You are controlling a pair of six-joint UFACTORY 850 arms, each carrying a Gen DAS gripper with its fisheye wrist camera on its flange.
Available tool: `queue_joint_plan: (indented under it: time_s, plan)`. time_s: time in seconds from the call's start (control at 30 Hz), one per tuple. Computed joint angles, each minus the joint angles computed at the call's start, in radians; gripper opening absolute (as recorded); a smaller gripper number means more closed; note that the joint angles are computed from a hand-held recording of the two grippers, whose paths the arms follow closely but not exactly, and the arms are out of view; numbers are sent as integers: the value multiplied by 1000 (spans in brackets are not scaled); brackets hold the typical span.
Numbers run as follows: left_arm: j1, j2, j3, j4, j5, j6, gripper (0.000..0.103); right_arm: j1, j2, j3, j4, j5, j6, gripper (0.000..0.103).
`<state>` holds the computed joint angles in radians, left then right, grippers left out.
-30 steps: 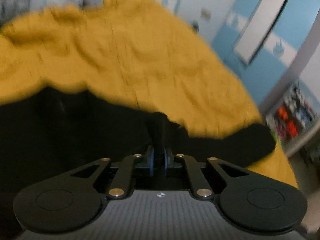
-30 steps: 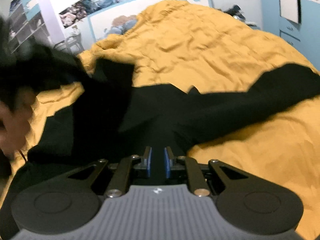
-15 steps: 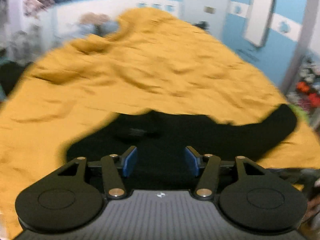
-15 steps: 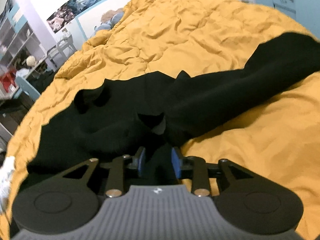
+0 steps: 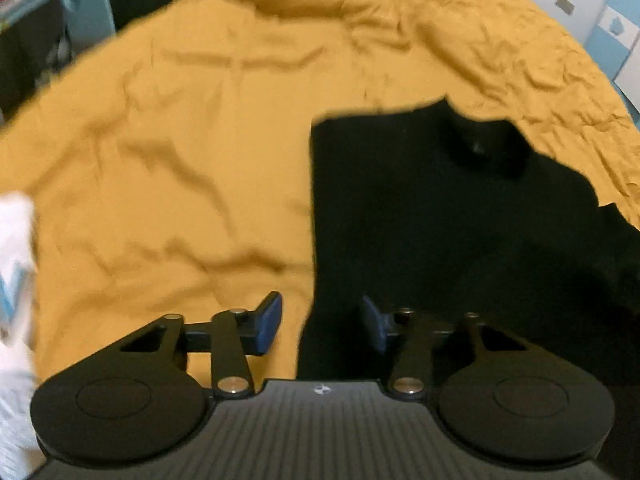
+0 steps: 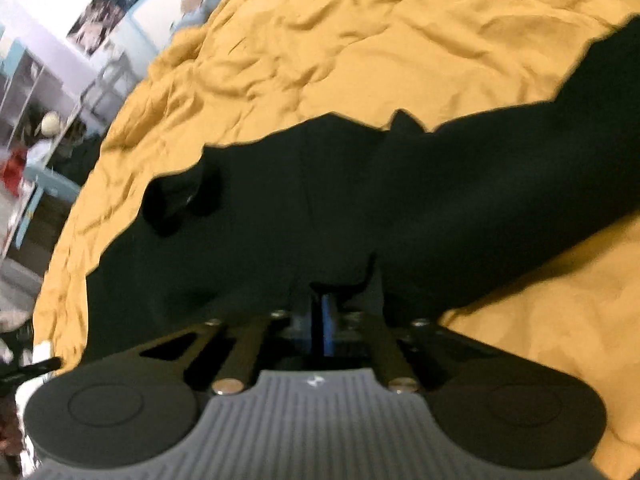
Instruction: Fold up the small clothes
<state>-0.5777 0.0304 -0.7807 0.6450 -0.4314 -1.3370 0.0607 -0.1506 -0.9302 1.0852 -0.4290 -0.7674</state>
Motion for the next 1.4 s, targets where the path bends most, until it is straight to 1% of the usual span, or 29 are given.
queue_joint_plan:
  time_s: [0.03, 0.07, 0.13, 0.17, 0.2, 0.23, 0.27, 0.3, 0.33, 0.37, 0.43, 0.53, 0.57, 0.67, 0.7, 0.73, 0.77, 0.87, 0.9, 0.97, 1.03, 1.1, 1.13, 1.17, 1.23, 1.3, 1.33, 1.37, 1.4]
  plan:
    - [0, -16, 7, 18, 20, -37, 46, -3, 22, -4, 59, -6, -69, 0]
    - [0, -9, 22, 36, 29, -67, 45, -14, 53, 2, 160, -21, -173, 0]
    - [0, -19, 33, 102, 61, -163, 44, -39, 121, 30, 369, -78, -383, 0]
    - [1, -11, 42, 113, 68, -182, 44, -50, 149, 50, 431, -97, -480, 0]
    - [3, -13, 43, 125, 74, -198, 44, -58, 172, 69, 451, -107, -536, 0]
    - [6, -5, 53, 134, 78, -206, 44, -59, 182, 87, 429, -99, -549, 0]
    - [9, 7, 66, 137, 80, -208, 44, -54, 176, 101, 366, -72, -521, 0]
    - [12, 9, 70, 134, 83, -202, 44, -48, 162, 110, 262, -40, -451, 0]
    - [16, 11, 74, 131, 86, -197, 43, -36, 149, 125, 157, 6, -356, 0]
    - [7, 30, 88, 125, 74, -198, 42, -34, 132, 136, 53, 24, -262, 0]
    - [3, 24, 83, 102, 51, -176, 41, -46, 106, 155, -50, 1, -185, 0]
    - [-4, 26, 81, 70, 16, -128, 41, -63, 130, 194, -46, -11, -211, 0]
    - [-4, 30, 82, 65, 10, -119, 41, -69, 139, 197, -61, -17, -192, 0]
    - [4, 54, 88, 77, 18, -128, 41, -72, 162, 193, -59, -9, -201, 10]
    - [8, 64, 89, 111, 28, -162, 42, -70, 172, 192, -42, -4, -215, 13]
    - [11, 69, 87, 154, 35, -205, 42, -76, 171, 187, -6, -8, -247, 25]
    - [15, 69, 81, 192, 40, -242, 44, -76, 167, 179, 24, -10, -261, 31]
    - [40, 47, 54, 297, 70, -355, 53, -81, 121, 138, 81, -1, -235, 31]
    - [51, 31, 42, 346, 84, -411, 55, -79, 100, 124, 82, 8, -202, 31]
    - [68, -4, 21, 429, 102, -506, 57, -71, 59, 98, 46, 30, -89, 32]
    - [87, -47, -3, 494, 116, -579, 57, -62, 35, 87, 17, 49, -37, 32]
    - [96, -88, -24, 590, 122, -674, 57, -54, 30, 93, 36, 55, -57, 28]
    - [99, -109, -36, 634, 122, -717, 57, -49, 30, 96, 50, 59, -74, 23]
    - [101, -131, -48, 678, 120, -755, 57, -45, 33, 101, 65, 67, -94, 16]
    - [98, -170, -70, 749, 100, -809, 57, -39, 47, 113, 103, 83, -149, 6]
    - [95, -204, -89, 809, 87, -855, 57, -33, 61, 126, 152, 94, -212, 2]
    - [96, -219, -95, 856, 84, -907, 56, -28, 69, 131, 163, 101, -232, 1]
    - [99, -226, -95, 902, 94, -964, 41, -23, 81, 137, 169, 108, -253, 1]
    - [103, -229, -92, 960, 108, -1040, 19, -18, 90, 141, 186, 113, -287, 1]
